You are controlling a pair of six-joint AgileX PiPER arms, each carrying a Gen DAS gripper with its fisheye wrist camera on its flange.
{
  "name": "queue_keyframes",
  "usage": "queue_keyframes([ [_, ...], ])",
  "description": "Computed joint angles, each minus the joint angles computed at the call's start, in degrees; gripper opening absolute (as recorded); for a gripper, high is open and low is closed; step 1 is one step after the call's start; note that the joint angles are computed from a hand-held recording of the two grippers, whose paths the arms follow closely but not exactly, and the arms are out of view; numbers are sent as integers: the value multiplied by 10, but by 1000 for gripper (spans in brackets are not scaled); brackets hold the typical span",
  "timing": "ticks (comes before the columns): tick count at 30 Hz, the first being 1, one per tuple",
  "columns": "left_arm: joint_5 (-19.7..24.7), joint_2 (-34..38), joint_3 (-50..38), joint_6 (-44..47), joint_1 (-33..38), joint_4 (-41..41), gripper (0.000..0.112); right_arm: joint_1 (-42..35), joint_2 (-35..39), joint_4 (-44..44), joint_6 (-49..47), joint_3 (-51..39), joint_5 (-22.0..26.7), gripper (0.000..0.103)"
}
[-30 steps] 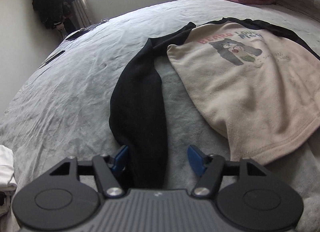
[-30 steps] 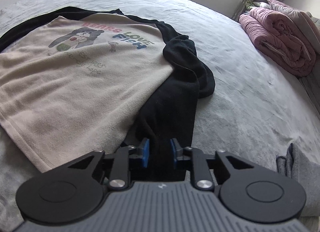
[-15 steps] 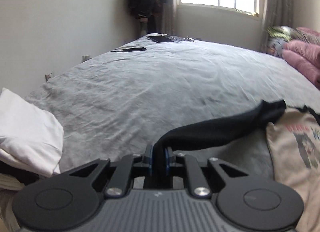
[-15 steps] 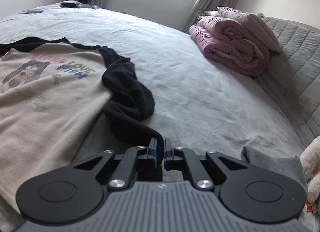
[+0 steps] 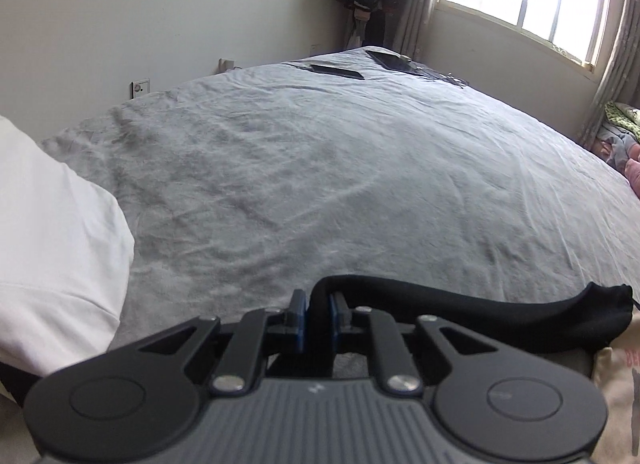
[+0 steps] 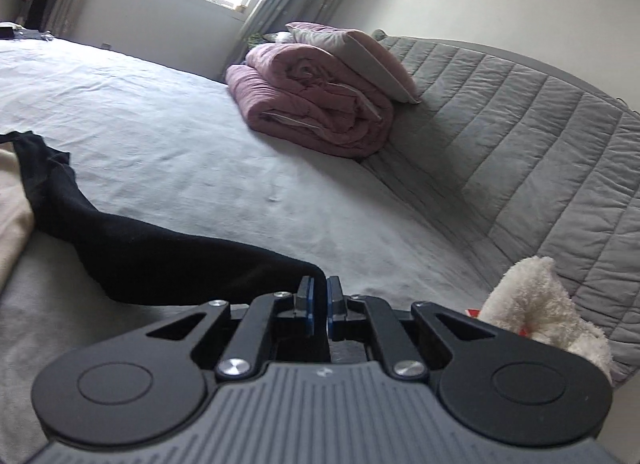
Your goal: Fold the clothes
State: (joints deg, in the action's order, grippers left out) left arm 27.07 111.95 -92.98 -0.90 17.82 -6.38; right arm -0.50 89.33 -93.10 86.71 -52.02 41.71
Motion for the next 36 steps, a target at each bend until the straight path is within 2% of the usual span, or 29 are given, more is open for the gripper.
queue_keyframes([
  [1, -3, 2, -1, -3, 0, 0, 12, -6, 9, -1, 3, -8, 8, 5],
  [4, -11, 7, -4, -13, 0, 1, 12, -41, 23, 47, -25, -43, -39, 5],
  [8, -20, 7, -4, -48, -1, 25, 13, -59, 48, 76, -38, -78, -49, 5],
  [11, -44, 7, -1, -158, 1, 129, 11, -74, 50, 38, 25, -88, -42, 4],
  [13, -52, 8, -1, -196, 5, 160, 11, -84, 54, 3, 87, -96, -32, 4],
  [15, -41, 7, -2, -147, 5, 114, 11, -100, 68, 35, 85, -121, -36, 6],
  [17, -35, -3, 6, -72, 0, 53, 13, -112, 95, 122, -1, -149, -56, 6],
  [19, -39, -18, 22, -6, -7, 0, 14, -104, 115, 160, -41, -166, -26, 6],
  [21, -47, -43, 50, 75, -13, -73, 18, -104, 101, 155, -15, -155, -26, 6],
  [24, -30, -69, 82, 194, -22, -171, 25, -97, 79, 131, 14, -136, -28, 8],
  [26, -21, -82, 101, 216, -33, -175, 25, -92, 78, 131, 3, -135, -21, 8],
  [31, -17, -110, 153, 269, -47, -187, 25, -112, 70, 142, 69, -141, 15, 9],
  [33, -2, -119, 167, 309, -44, -221, 25, -127, 59, 180, 41, -136, -4, 16],
  [36, 34, -133, 185, 381, -38, -289, 25, -137, 24, 262, -46, -107, -76, 16],
])
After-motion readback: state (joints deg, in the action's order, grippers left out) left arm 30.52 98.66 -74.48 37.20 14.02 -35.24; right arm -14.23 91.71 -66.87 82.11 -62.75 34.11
